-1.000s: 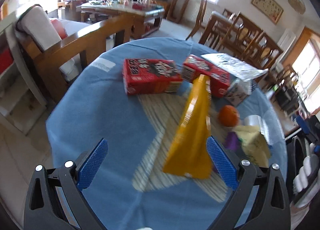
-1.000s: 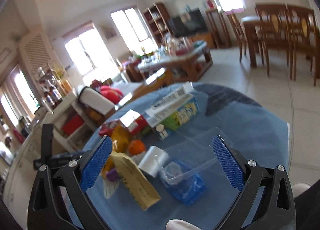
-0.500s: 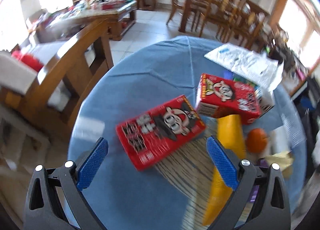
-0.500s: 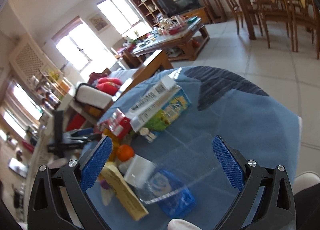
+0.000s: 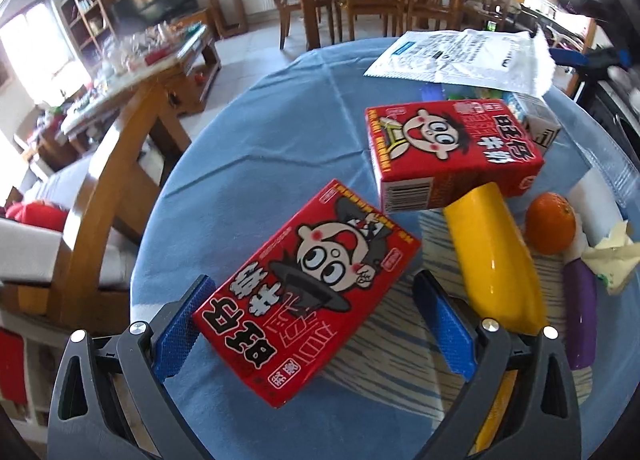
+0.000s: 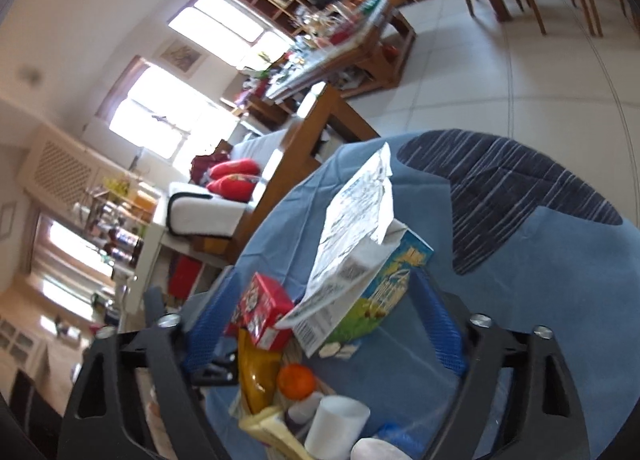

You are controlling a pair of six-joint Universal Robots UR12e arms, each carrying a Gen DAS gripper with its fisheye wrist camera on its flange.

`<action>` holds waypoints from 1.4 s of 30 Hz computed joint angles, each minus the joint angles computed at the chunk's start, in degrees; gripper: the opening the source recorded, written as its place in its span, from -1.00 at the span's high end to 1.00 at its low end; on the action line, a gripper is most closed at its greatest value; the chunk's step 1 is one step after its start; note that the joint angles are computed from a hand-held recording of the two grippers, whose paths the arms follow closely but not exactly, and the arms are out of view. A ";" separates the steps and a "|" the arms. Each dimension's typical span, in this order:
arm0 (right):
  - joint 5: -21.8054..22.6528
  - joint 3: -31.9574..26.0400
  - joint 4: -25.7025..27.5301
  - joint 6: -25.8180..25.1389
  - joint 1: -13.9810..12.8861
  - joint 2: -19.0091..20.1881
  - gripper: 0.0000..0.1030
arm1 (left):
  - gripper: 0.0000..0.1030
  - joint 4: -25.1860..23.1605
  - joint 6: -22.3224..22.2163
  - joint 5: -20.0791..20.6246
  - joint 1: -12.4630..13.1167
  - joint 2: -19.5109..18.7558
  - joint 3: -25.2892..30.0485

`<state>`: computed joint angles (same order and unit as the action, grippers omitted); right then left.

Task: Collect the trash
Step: 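Grasp the red milk box with the left tool while the right tool grasps the white paper sheet, then carry both items to the black bin and open both tools to drop them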

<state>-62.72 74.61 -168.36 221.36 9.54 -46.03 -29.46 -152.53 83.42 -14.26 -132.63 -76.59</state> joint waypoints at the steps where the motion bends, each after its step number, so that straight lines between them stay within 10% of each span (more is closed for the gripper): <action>1: 0.81 -0.79 0.90 0.60 -0.18 0.49 -0.39 | -0.89 0.47 0.27 0.04 -0.05 -0.08 0.06; 4: 1.22 -2.39 2.67 1.27 -0.27 1.61 -0.24 | -0.78 0.86 0.14 -0.42 -0.12 -0.29 0.42; 8: 0.48 -2.98 1.76 2.43 -0.13 2.35 0.26 | -0.13 0.62 -1.82 -3.36 0.31 -0.12 0.40; 13: -0.23 -2.61 -0.29 2.40 0.09 2.64 0.83 | 0.02 0.59 -4.66 -6.05 0.99 -0.58 1.01; 29: -1.19 10.22 -18.62 1.78 0.64 -4.65 0.88 | 0.03 18.22 -15.63 -12.89 0.87 4.89 -8.16; 42: -17.19 36.33 -25.92 -8.00 -1.22 -23.28 0.88 | 0.03 24.75 -16.17 -25.80 -5.94 6.08 -10.50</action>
<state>-79.90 110.94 -194.29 213.36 8.31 -69.31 -4.71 -168.70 57.62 -20.20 -126.55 -87.09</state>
